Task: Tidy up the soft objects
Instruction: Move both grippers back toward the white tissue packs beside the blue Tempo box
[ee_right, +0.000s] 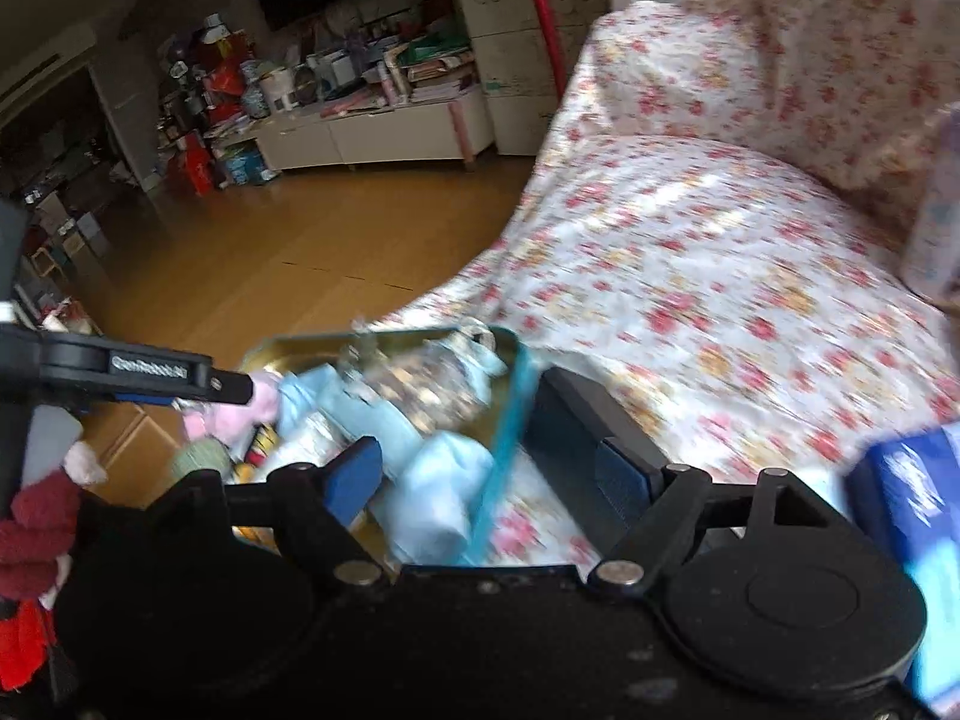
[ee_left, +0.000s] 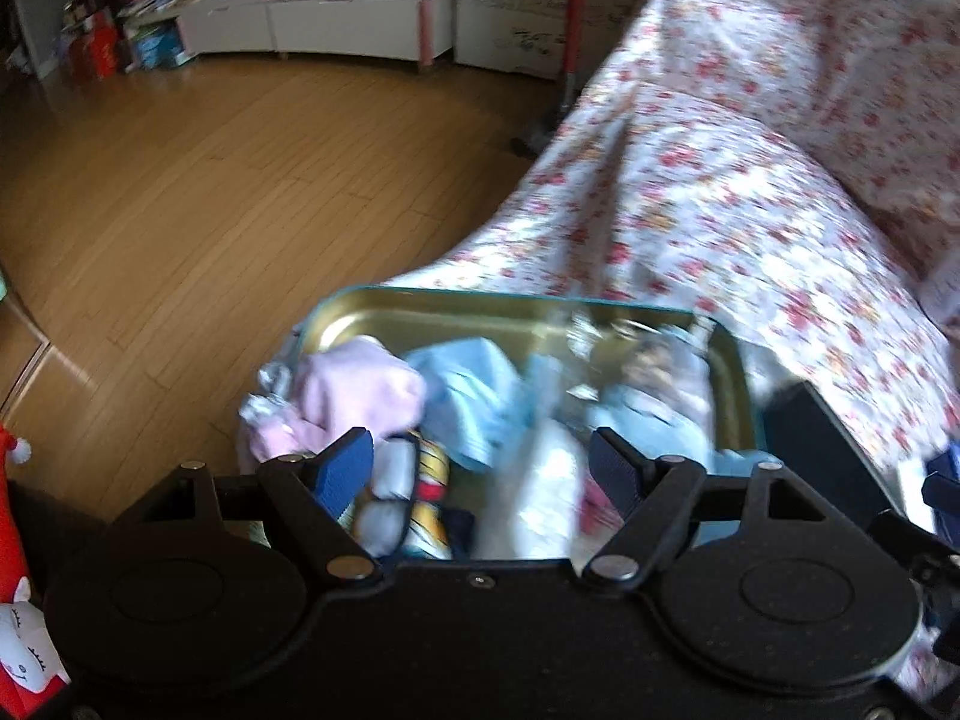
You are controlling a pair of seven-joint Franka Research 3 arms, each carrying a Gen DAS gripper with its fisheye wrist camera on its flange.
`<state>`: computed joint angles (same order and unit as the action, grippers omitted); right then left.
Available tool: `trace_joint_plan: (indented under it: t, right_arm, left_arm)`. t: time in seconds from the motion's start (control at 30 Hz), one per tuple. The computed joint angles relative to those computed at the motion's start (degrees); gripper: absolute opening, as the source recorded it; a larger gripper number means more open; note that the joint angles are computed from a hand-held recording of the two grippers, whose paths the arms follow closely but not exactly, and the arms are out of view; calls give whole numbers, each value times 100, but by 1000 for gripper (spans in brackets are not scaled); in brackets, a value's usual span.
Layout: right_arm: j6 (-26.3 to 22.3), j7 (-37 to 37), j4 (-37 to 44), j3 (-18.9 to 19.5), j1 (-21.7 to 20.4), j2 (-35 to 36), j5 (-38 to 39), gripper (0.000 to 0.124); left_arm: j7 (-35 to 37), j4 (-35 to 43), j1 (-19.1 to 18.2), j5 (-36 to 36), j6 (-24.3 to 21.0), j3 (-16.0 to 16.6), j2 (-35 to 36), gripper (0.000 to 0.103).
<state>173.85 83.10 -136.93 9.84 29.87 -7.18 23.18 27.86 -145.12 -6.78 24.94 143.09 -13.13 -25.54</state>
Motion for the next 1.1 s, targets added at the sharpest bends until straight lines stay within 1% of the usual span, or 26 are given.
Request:
trace_joint_plan:
  t: [0.07, 0.13, 0.2, 0.27, 0.37, 0.43, 0.47, 0.53, 0.57, 0.6, 0.67, 0.77, 0.9, 0.93, 1.0, 1.1]
  right_arm:
    - [28, 399, -350, 142, -284, -288, -439, 78]
    - [45, 902, -719, 365, -695, -623, -991, 79]
    - [-20, 1231, -991, 503, -1008, -914, -1354, 80]
    - [-84, 1466, -1239, 568, -1255, -1188, -1612, 81]
    - [-312, 1761, -1441, 627, -1588, -1511, -1904, 81]
    - [-416, 1902, -1532, 581, -1754, -1658, -2027, 81]
    - [-483, 1959, -1552, 493, -1770, -1720, -2000, 82]
    - [-652, 1876, -1500, 76, -1509, -1741, -1671, 82]
    - [-728, 1829, -1481, -66, -1428, -1764, -1529, 82]
    - [-750, 1827, -1425, -146, -1436, -1739, -1436, 82]
    - [-731, 1965, -1318, -71, -1683, -1671, -1493, 82]
    - [-813, 2316, -1046, 111, -2130, -1454, -1774, 82]
    - [-1049, 2803, -540, 164, -2523, -985, -2264, 82]
    - [-1119, 2921, -409, 142, -2570, -848, -2387, 82]
    - [-1203, 3003, -217, -23, -2505, -633, -2435, 82]
    - [-1304, 3338, 36, -135, -2513, -314, -2700, 82]
  left_arm:
    - [-24, 27, -103, -15, 21, -96, -2, 81]
    - [-46, 75, -193, -11, 33, -174, 28, 81]
    - [-20, 170, -296, 11, 19, -249, 102, 81]
    - [-28, 299, -401, 62, -54, -359, 189, 81]
    - [-18, 536, -541, 153, -79, -451, 443, 81]
    - [12, 680, -663, 172, -83, -491, 600, 81]
    - [29, 742, -714, 182, -73, -501, 679, 81]
    - [51, 893, -812, 209, -70, -532, 856, 81]
    - [55, 935, -867, 214, -62, -546, 915, 81]
    - [69, 1011, -918, 217, -62, -559, 1005, 81]
    - [63, 1105, -1018, 224, -56, -585, 1130, 81]
    - [97, 1222, -1156, 225, -45, -606, 1271, 81]
    - [101, 1361, -1296, 232, -46, -628, 1460, 81]
    - [113, 1386, -1327, 208, -47, -622, 1496, 81]
    - [127, 1449, -1375, 182, -54, -613, 1577, 81]
    - [165, 1538, -1434, 166, -87, -605, 1684, 81]
